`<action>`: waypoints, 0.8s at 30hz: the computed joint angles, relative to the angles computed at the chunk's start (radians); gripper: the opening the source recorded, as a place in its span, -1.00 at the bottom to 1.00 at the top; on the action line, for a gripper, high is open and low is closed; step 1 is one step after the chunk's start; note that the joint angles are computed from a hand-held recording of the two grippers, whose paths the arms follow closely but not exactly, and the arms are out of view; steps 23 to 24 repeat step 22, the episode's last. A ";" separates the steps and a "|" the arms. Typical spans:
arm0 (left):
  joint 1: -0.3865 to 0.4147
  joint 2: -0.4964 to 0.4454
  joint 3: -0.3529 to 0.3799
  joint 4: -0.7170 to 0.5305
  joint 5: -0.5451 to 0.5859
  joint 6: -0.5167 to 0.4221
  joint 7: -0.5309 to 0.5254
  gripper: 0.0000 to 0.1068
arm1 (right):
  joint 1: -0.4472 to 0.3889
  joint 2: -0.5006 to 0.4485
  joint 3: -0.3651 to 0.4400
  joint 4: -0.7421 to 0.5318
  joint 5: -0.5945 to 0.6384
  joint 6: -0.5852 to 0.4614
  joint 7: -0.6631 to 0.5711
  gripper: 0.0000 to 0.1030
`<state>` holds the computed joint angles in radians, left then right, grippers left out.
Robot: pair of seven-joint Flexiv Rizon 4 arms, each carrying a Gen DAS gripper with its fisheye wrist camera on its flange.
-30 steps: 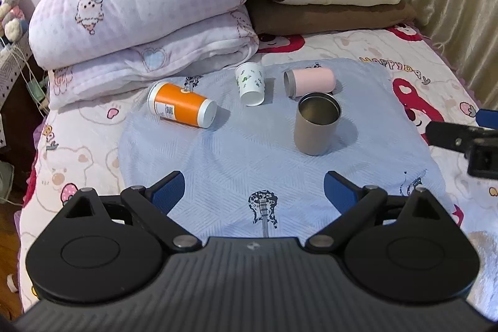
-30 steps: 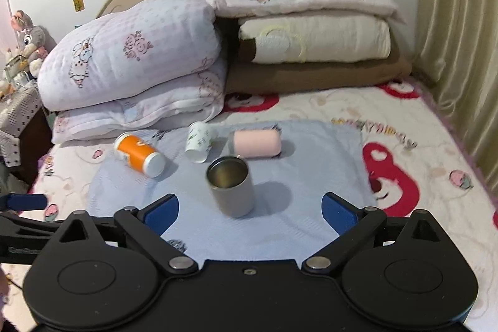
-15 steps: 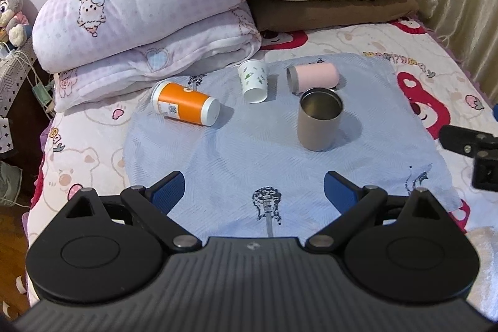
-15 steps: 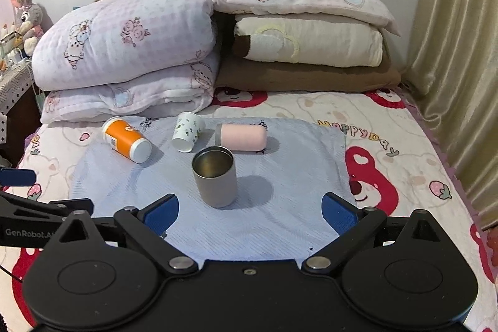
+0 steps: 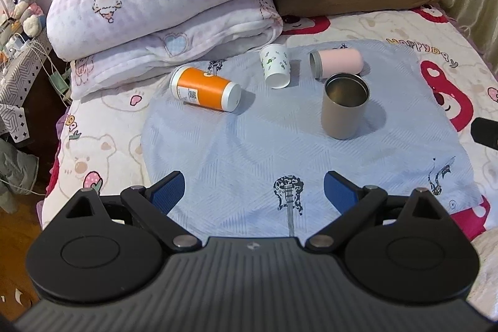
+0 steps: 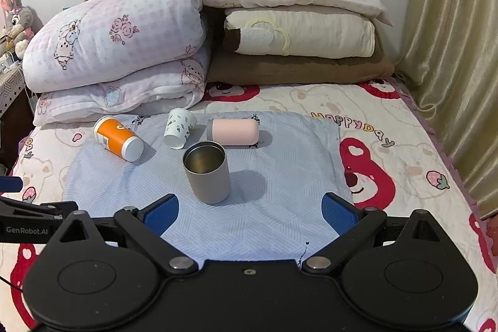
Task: Flip cup upright
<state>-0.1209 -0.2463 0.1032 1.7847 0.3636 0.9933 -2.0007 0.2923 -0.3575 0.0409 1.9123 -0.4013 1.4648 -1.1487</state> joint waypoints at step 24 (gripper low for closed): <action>0.015 0.001 0.006 0.012 -0.029 0.016 -0.014 0.82 | 0.000 -0.006 -0.010 -0.003 -0.009 0.002 0.002 0.94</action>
